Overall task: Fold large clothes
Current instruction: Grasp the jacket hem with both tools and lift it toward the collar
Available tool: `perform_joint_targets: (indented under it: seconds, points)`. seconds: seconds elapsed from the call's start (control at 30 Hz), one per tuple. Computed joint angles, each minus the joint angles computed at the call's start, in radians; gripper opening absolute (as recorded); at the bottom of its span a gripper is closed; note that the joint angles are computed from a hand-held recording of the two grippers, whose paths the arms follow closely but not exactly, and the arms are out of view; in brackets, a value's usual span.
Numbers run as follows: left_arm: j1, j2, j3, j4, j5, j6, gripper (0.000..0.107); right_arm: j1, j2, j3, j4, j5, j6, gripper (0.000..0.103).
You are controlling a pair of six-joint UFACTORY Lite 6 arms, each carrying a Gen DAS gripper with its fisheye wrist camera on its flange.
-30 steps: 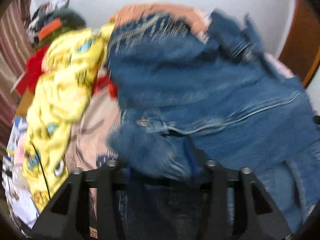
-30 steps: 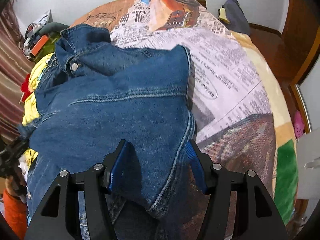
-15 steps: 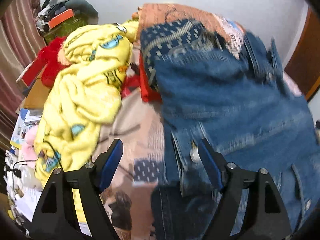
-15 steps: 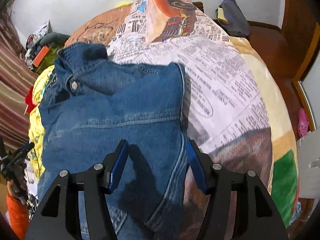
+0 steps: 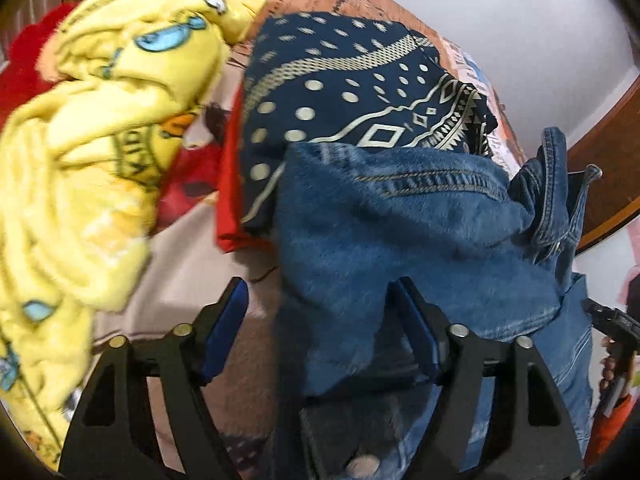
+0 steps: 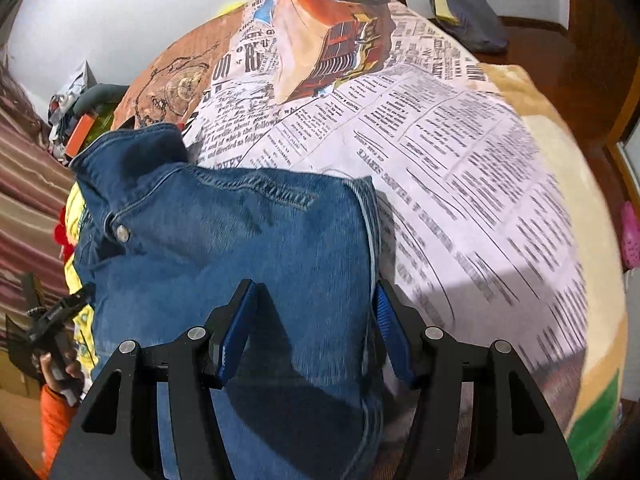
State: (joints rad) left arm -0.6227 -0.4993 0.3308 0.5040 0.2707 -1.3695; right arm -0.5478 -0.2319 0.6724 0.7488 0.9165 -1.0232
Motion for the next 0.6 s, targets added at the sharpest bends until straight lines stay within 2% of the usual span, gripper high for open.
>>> perform_joint_targets:
  seconds: [0.07, 0.13, 0.17, 0.2, 0.23, 0.27, 0.3, 0.33, 0.4, 0.53, 0.6]
  points:
    - [0.029, 0.033, 0.008, -0.045, -0.061, 0.057, 0.068, 0.021, 0.064, 0.026, 0.029, -0.016, -0.018, 0.056]
    - [0.047, 0.062, 0.022, -0.107, -0.092, 0.130, 0.059, 0.028, 0.101, 0.039, 0.062, -0.025, -0.046, 0.054]
    - [0.049, 0.067, 0.024, -0.094, -0.102, 0.126, 0.056, 0.034, 0.106, 0.038, 0.079, -0.034, -0.059, 0.046]
    - [0.034, 0.068, 0.034, -0.054, -0.079, 0.080, 0.048, 0.035, 0.107, 0.039, 0.083, -0.033, -0.064, 0.040]
    - [0.005, 0.061, 0.045, 0.012, -0.037, 0.002, 0.042, 0.039, 0.104, 0.038, 0.084, -0.029, -0.069, 0.031]
    - [-0.020, 0.056, 0.059, 0.037, 0.004, -0.035, 0.032, 0.039, 0.087, 0.030, 0.087, -0.029, -0.075, 0.022]
    - [-0.042, 0.047, 0.078, 0.034, 0.054, -0.038, 0.023, 0.037, 0.052, 0.015, 0.085, -0.037, -0.081, 0.016]
    - [-0.074, 0.019, 0.090, 0.046, 0.106, -0.066, 0.018, 0.038, 0.039, 0.016, 0.085, -0.039, -0.090, 0.011]
    - [-0.134, -0.039, 0.110, 0.059, 0.193, -0.104, 0.008, 0.030, -0.019, 0.003, 0.086, -0.028, -0.112, 0.009]
    - [-0.293, -0.108, 0.206, 0.132, 0.420, -0.193, 0.005, 0.013, -0.103, 0.037, 0.108, 0.032, -0.122, 0.008]
    - [-0.395, -0.082, 0.296, 0.196, 0.552, -0.250, 0.004, 0.011, -0.120, 0.081, 0.121, 0.071, -0.111, 0.008]
